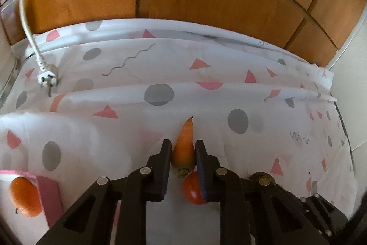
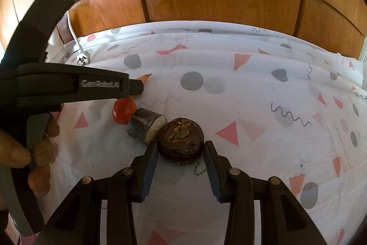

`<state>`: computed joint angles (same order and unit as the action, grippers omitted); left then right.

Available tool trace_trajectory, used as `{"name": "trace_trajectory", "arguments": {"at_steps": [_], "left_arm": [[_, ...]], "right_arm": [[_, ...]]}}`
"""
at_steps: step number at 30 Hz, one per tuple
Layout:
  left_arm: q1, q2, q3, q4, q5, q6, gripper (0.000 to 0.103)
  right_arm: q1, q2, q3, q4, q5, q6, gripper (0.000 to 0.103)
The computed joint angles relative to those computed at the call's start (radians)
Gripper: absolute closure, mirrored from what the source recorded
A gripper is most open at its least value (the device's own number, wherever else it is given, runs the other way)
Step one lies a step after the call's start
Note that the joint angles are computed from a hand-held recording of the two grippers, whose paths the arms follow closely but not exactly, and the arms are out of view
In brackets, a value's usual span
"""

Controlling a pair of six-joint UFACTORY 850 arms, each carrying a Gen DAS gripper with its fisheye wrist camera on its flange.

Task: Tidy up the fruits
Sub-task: 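Grasp the carrot with the left tool while the right tool holds the brown fruit, then carry the carrot into the tray and open the left tool while the right tool holds the brown fruit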

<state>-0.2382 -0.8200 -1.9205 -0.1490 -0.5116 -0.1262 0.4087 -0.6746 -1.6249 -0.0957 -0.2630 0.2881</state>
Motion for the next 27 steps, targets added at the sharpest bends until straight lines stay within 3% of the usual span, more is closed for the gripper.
{"name": "trace_trajectory", "arguments": {"at_steps": [4, 17, 27], "left_arm": [[-0.001, 0.059, 0.076, 0.047, 0.046, -0.050, 0.082], [-0.047, 0.311, 0.427, 0.146, 0.156, -0.145, 0.082], [-0.111, 0.394, 0.564, 0.163, 0.142, -0.167, 0.082]], "right_arm": [[0.000, -0.014, -0.026, 0.015, -0.041, -0.041, 0.061], [0.007, 0.047, 0.058, 0.004, -0.036, -0.016, 0.062], [0.017, 0.168, 0.236, -0.075, 0.010, 0.067, 0.062]]}}
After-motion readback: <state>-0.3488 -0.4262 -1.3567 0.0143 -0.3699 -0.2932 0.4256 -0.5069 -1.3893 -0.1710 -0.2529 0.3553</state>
